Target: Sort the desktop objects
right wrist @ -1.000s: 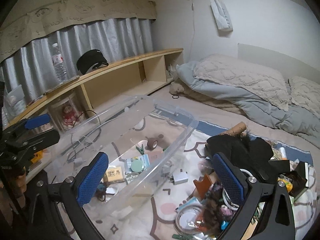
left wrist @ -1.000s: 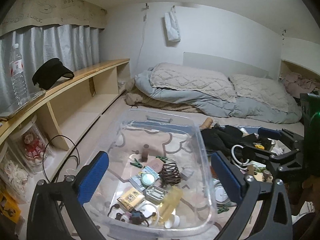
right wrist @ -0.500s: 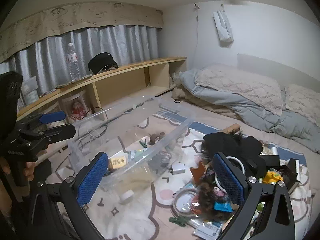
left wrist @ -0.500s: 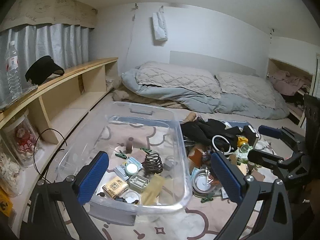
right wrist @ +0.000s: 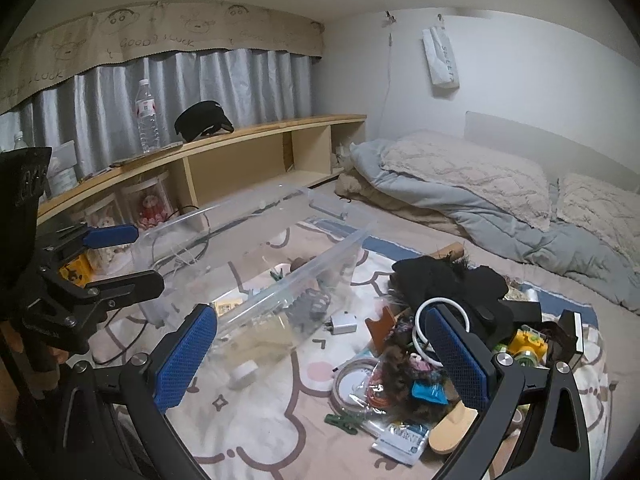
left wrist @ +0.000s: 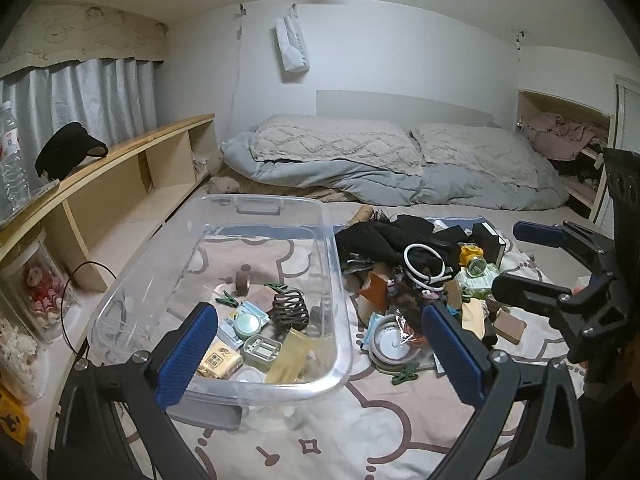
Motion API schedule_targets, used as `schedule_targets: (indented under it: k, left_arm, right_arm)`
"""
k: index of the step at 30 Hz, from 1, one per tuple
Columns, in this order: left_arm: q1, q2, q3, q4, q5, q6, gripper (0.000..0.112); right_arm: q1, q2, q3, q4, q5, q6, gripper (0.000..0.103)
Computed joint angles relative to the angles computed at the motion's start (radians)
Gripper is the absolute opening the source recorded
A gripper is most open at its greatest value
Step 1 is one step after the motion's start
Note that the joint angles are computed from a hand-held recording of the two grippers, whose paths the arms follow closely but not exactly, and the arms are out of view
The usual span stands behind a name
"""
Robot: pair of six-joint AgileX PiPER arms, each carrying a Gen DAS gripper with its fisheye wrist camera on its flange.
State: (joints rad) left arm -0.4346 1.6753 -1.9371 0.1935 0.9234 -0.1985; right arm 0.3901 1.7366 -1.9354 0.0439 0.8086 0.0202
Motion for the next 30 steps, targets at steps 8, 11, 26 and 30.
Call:
schedule_targets:
  k: [8, 11, 26, 30]
  left_arm:
    - [-0.008, -0.005, 0.018, 0.01, -0.011, -0.009, 0.103]
    - [-0.01, -0.012, 0.027, 0.006, -0.02, -0.007, 0.103]
    - [-0.016, -0.02, 0.037, 0.002, -0.03, 0.0, 0.103]
    - [-0.018, -0.029, 0.049, 0.014, -0.034, -0.001, 0.103]
  right_arm:
    - [-0.02, 0.004, 0.0, 0.012, 0.023, -0.003, 0.103]
    - [-0.028, 0.01, -0.005, 0.034, 0.03, -0.008, 0.103]
    - [0.0, 0.01, -0.004, 0.034, 0.052, -0.038, 0.103]
    - [0.003, 0.014, -0.007, 0.025, 0.05, -0.026, 0.103]
